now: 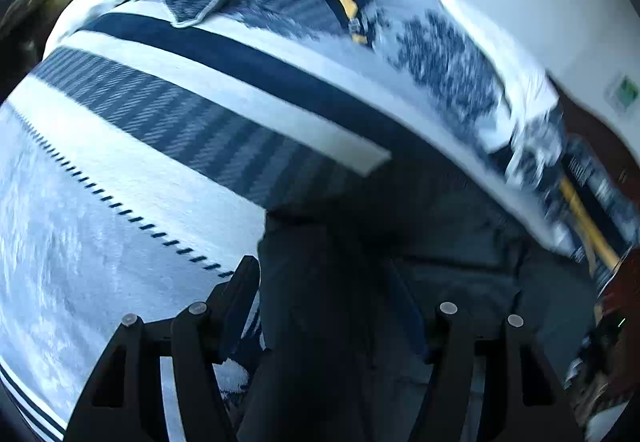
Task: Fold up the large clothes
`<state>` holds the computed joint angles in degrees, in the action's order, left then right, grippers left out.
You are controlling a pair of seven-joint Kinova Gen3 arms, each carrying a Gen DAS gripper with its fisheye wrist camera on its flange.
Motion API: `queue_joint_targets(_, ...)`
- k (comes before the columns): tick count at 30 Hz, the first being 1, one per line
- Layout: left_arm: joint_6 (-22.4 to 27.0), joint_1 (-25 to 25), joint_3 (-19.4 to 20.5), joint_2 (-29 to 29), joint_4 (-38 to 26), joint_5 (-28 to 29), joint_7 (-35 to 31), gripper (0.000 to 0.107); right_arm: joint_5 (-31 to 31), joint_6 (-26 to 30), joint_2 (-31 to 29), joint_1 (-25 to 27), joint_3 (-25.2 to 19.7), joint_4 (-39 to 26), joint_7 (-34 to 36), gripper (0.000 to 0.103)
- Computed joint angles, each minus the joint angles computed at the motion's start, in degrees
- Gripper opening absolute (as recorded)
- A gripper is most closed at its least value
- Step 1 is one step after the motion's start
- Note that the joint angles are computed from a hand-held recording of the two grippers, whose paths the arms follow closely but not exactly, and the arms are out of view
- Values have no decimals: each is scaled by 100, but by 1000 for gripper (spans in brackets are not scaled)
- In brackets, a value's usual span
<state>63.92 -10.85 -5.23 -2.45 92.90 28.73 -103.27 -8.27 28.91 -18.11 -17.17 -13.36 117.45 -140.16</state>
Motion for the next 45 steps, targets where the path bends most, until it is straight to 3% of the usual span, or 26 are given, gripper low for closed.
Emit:
queue_joint_targets(2,-218,134,153,57,-14,-189,107,66,-52,453,388,30,-97,-384,366,76)
queue_joint_targets(5,-205,280,305,319,-254,-259,183,65,141,1062,975,710,-780,-1002,406,71)
queue_joint_targets(6,-182,395,315,421,-351,-395,240,43,94,1143,1110,972,-988,-1139,378,55)
queue_joint_targets(7,-115,502,275,550,-455,-495,204,7,65,1200,1171,1210,-1193,-1221,364,36)
queue_joint_targets(8,-140,502,295,580,-452,-501,159,2,126,1245,1233,1383,-1362,-1302,320,27)
queue_joint_targets(9,-259,397,342,504,-371,-415,21,2,273,1350,1253,1468,-1458,-1409,278,9)
queue_joint_targets(10,-471,258,337,326,-251,-235,-158,1,452,1471,1210,1478,-1507,-1491,169,5)
queue_joint_targets(13,-708,267,107,212,-197,-108,-135,1,1024,1825,877,1416,-1555,-1718,-354,2)
queue_joint_targets(16,-924,964,-254,381,-282,-674,442,1,1712,2200,987,1528,-1844,-2023,-740,2)
queue_joint_targets(19,-1115,1718,-591,625,-346,-1373,983,1,2409,2725,1603,1372,-2132,-2341,-1267,2)
queue_joint_targets(21,-1215,1860,-496,752,-388,-1839,1415,1,2740,2846,1852,1046,-2020,-2371,-1565,1)
queue_joint_targets(24,-1269,1478,175,894,-380,-2434,1813,1,2919,2884,2038,662,-1740,-2343,-1708,1)
queue_joint_targets(26,-1264,1194,601,1015,-402,-2697,2046,2,2947,2885,2188,216,-1294,-2322,-1691,1)
queue_joint_targets(30,-1135,1310,505,1115,-508,-2883,2337,6,3014,3132,2512,-752,-246,-2481,-1632,1)
queue_joint_targets(33,-977,832,518,915,-528,-2368,2193,11,3039,3127,2447,-952,90,-2374,-1739,1)
queue_joint_targets(35,-845,336,569,664,-505,-1966,2048,35,2974,2855,1963,-620,-166,-1998,-2085,2)
queue_joint_targets(36,-918,212,520,447,-383,-1887,2022,59,3053,2816,1698,-429,-432,-1825,-2318,2)
queue_joint_targets(37,-995,195,390,182,-244,-1867,2028,68,3149,2851,1433,-312,-697,-1713,-2551,3)
queue_joint_targets(39,-928,270,47,-349,-34,-1899,1761,71,3303,2858,902,-170,-1224,-1435,-3017,10)
queue_joint_targets(41,-659,137,-189,-880,220,-1722,1353,80,3333,3036,371,-159,-1754,-1246,-3483,54)
queue_joint_targets(42,-539,99,-347,-1145,410,-1570,1125,81,3330,3154,105,-241,-2020,-1152,-3716,85)
queue_joint_targets(45,-152,89,-809,-1934,1125,-1291,672,81,3140,2991,-656,-418,-2816,-738,-4415,86)
